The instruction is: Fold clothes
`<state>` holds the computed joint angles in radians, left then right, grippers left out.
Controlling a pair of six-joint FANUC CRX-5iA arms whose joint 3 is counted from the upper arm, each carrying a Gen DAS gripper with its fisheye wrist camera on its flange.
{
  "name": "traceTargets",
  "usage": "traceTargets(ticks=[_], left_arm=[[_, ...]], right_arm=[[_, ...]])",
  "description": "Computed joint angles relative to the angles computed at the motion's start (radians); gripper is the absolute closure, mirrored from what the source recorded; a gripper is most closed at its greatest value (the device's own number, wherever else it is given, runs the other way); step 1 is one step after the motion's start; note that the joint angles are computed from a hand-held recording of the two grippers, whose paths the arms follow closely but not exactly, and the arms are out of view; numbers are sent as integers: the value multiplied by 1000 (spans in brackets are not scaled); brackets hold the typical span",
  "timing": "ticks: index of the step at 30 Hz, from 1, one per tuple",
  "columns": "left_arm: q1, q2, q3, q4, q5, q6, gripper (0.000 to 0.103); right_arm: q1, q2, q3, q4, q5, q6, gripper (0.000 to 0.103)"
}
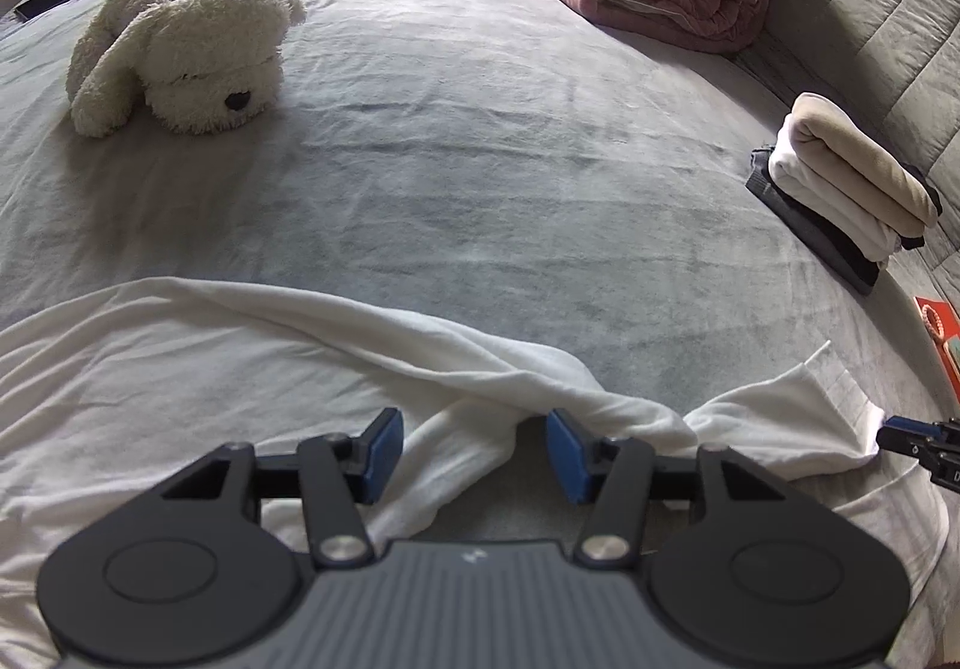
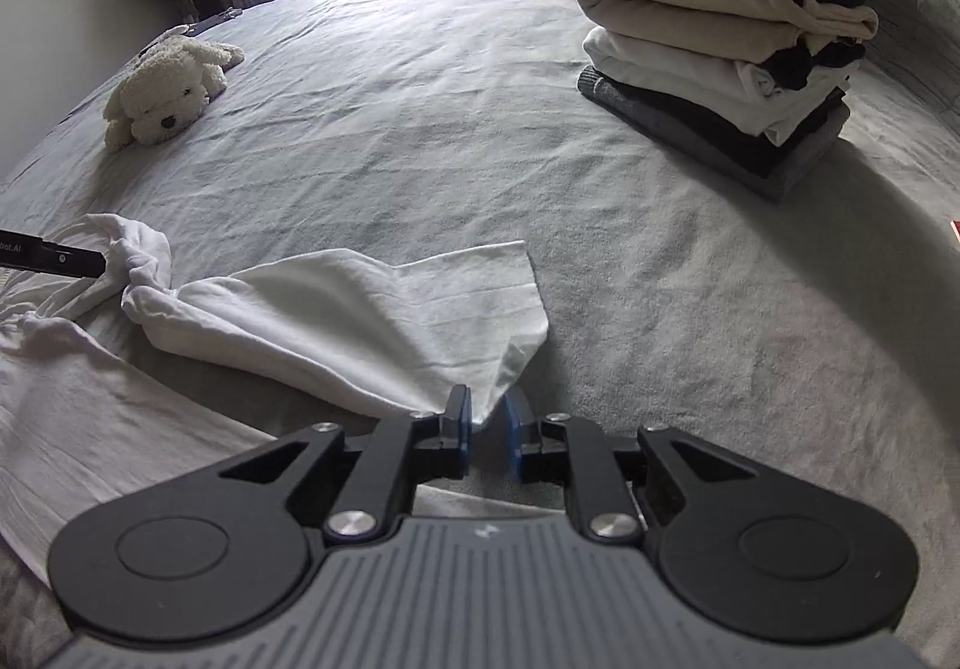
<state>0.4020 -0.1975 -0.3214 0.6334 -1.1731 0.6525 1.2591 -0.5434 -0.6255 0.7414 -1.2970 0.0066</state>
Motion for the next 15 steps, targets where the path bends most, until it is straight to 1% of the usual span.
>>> traceTargets(ticks=[1,2,7,11,15], left_arm=[[1,6,6,-1,3,8,49],[3,13,12,-2,6,16,49],[3,39,36,-4,37,33,49],[3,63,66,-16,61,4,49],[-7,85,94,-49,98,-16,49]], right_arm=[[-9,0,-2,16,4,-5,61],[-23,1,-4,29,13,-5,58],[-132,35,2,46,98,52,58],[-205,74,16,13,162,126,58],[-251,108,25,-9,202,177,58]])
